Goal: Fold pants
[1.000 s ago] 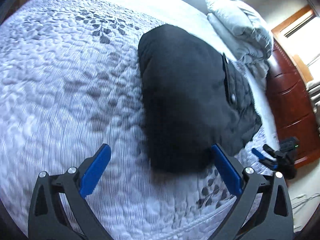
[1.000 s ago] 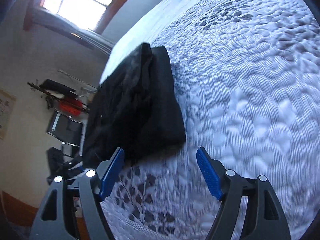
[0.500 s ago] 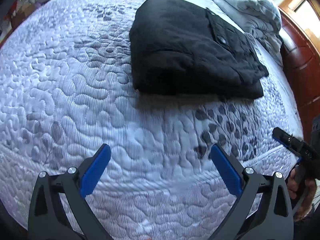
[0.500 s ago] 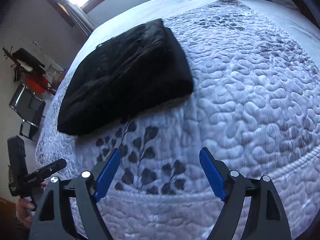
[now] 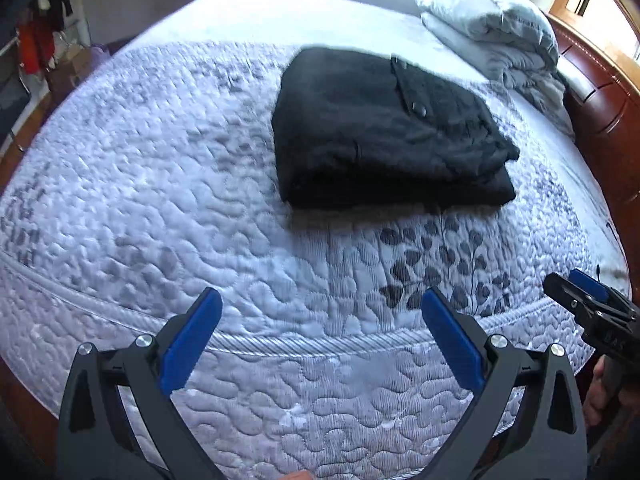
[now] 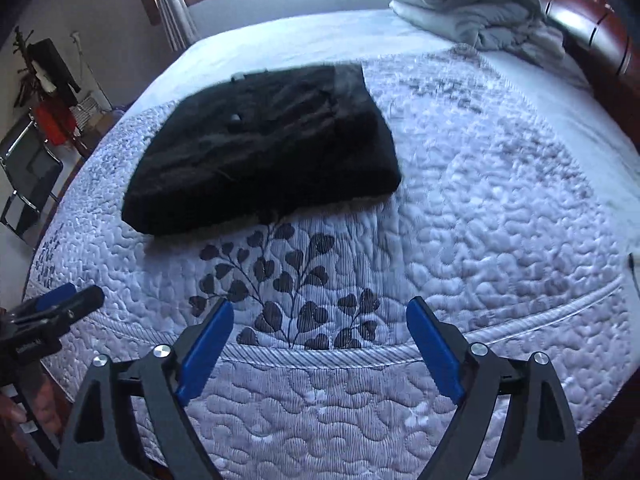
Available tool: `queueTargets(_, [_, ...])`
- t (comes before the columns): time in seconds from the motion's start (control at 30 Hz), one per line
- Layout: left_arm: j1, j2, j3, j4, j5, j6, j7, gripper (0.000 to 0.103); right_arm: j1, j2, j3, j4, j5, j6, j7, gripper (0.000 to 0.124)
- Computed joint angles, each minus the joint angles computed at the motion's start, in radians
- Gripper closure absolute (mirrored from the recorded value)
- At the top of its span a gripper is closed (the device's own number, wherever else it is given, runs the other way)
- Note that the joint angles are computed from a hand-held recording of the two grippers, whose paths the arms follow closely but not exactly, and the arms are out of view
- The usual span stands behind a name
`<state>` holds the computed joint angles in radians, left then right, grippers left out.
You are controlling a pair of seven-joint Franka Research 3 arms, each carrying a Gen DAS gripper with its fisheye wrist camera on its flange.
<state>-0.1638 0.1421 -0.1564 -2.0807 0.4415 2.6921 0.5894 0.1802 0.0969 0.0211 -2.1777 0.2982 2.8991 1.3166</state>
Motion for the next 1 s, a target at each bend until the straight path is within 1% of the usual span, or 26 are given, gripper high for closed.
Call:
queueTargets(0.1, [-0.017,-0.031,0.012,0.001,0.095,-0.022,-0.072,0.003,0.005,-0.042,-0.003,-0.024,-0.02,0.023,0.02,0.034])
queueTargets(0.27, [-0.028,-0.089,-0.005,0.011,0.201,-0.099,-0.151,0.003,0.006,-0.099,-0.003,-0.052,-0.074,0.04,0.079,0.034])
queueTargets(0.37, [-0.027,-0.12,-0.02,0.009,0.223,-0.119,-0.163,0.003,0.003,-0.132,0.001,-0.072,-0.092,0.049,0.095,0.034])
queueTargets(0.5, [-0.026,-0.152,-0.037,0.007,0.242,-0.143,-0.174,0.003,0.004,-0.174,0.006,-0.096,-0.069,0.058,0.078,0.033])
queueTargets(0.63, [-0.026,-0.185,-0.052,0.0,0.257,-0.162,-0.192,0.003,-0.005,-0.215,0.017,-0.121,-0.096,0.064,0.106,0.033])
queueTargets(0.77, [-0.024,-0.218,-0.065,-0.012,0.278,-0.172,-0.215,0.003,-0.039,-0.248,0.045,-0.146,-0.189,0.083,0.182,0.033])
queueTargets(0.9, [-0.022,-0.245,-0.08,-0.02,0.316,-0.19,-0.243,0.003,-0.089,-0.278,0.089,-0.165,-0.3,0.101,0.277,0.031])
queueTargets(1.0, [-0.02,-0.262,-0.087,-0.024,0.339,-0.199,-0.258,0.003,-0.102,-0.289,0.099,-0.168,-0.336,0.107,0.311,0.031])
